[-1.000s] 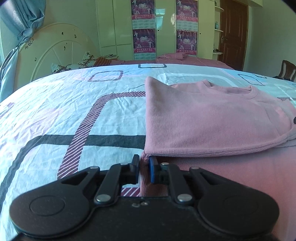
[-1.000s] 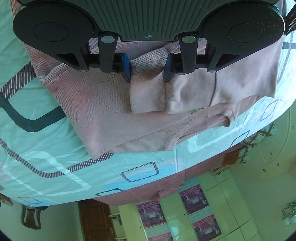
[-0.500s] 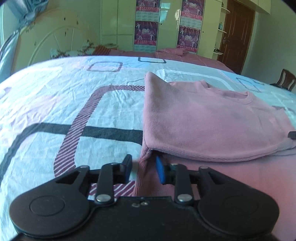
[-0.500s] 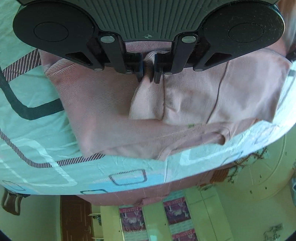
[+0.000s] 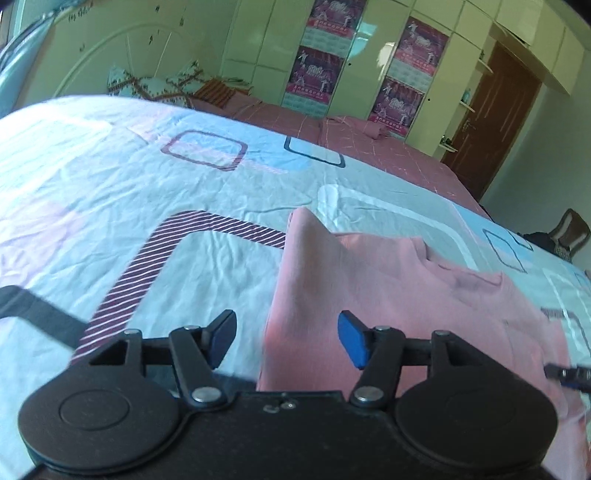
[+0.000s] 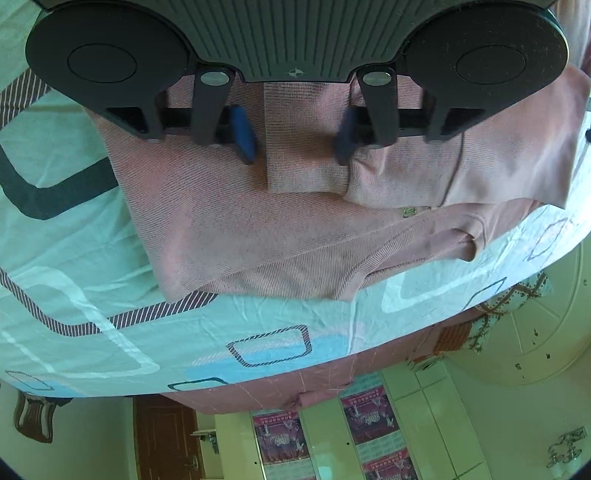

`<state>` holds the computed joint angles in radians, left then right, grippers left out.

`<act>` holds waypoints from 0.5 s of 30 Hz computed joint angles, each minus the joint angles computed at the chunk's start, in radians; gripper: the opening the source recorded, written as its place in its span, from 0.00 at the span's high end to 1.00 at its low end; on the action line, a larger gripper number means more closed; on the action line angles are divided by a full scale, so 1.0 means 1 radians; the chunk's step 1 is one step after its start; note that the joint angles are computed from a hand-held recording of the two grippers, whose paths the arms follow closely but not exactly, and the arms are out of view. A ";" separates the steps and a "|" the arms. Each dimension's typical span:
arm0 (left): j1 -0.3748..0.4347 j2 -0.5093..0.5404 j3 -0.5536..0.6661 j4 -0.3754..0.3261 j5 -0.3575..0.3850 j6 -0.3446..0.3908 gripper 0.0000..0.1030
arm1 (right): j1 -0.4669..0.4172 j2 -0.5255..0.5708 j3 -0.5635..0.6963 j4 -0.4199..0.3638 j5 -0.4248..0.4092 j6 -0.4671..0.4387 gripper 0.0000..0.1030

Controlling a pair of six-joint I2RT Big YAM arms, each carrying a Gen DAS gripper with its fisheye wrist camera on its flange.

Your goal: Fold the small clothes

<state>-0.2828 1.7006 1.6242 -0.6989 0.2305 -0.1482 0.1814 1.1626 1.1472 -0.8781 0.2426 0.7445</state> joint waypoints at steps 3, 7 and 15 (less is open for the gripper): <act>-0.007 0.068 0.068 -0.015 0.008 -0.029 0.49 | -0.004 0.003 0.001 0.017 -0.020 -0.010 0.80; -0.010 0.117 0.111 -0.013 -0.002 -0.061 0.82 | 0.015 0.032 0.027 0.021 -0.007 -0.059 0.90; -0.001 0.121 0.080 0.079 -0.151 -0.126 1.00 | 0.082 0.041 0.030 0.139 0.209 -0.210 0.92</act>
